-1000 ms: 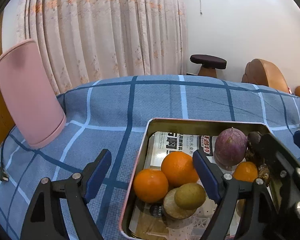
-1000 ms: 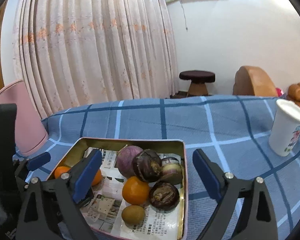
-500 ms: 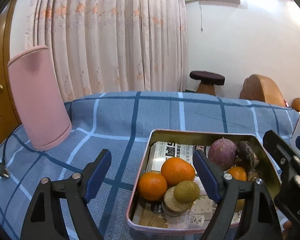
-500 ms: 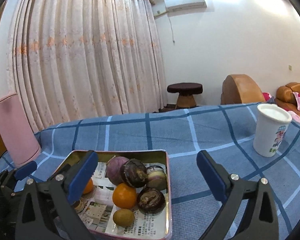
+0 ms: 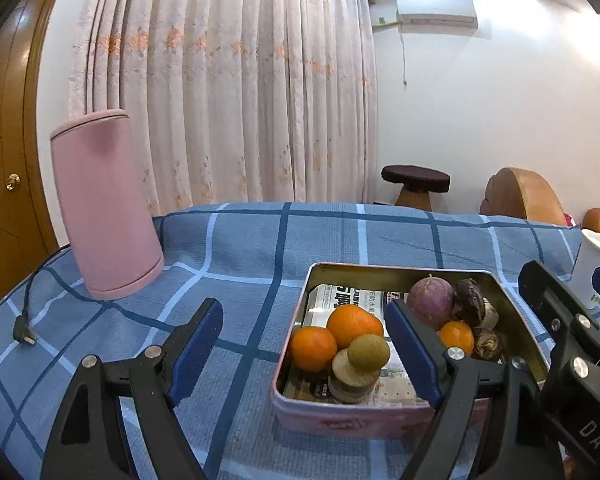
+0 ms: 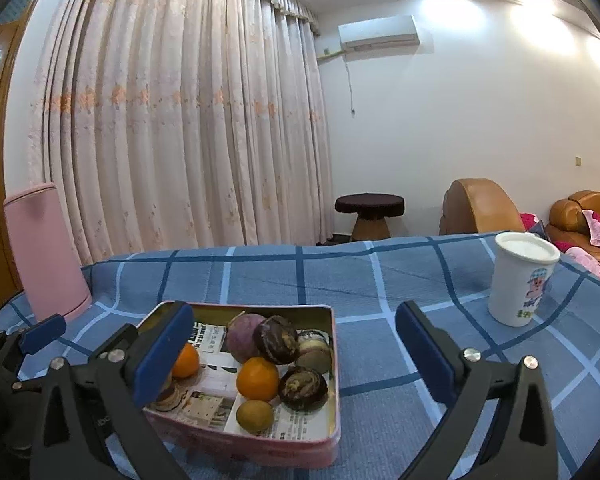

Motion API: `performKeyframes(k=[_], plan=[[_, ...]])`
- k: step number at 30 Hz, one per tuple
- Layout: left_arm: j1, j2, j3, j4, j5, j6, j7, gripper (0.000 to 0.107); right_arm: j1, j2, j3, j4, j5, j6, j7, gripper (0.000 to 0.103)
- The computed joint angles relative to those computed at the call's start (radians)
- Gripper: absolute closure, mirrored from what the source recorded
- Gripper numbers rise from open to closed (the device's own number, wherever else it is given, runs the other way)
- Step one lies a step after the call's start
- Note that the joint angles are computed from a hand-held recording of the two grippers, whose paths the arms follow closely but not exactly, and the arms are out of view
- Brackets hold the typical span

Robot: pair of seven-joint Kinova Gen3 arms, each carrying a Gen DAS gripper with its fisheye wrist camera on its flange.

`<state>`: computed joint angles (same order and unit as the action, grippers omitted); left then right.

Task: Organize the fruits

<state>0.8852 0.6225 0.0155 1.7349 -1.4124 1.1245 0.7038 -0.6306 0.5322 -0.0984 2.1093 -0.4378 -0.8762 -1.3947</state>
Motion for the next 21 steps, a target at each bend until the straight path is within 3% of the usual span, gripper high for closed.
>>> performKeyframes(k=[21], plan=[[0.085, 0.017, 0.031, 0.031, -0.041, 0.156, 0.09, 0.023, -0.037, -0.008, -0.034, 0.165, -0.036, -0.274, -0.043, 0.0]])
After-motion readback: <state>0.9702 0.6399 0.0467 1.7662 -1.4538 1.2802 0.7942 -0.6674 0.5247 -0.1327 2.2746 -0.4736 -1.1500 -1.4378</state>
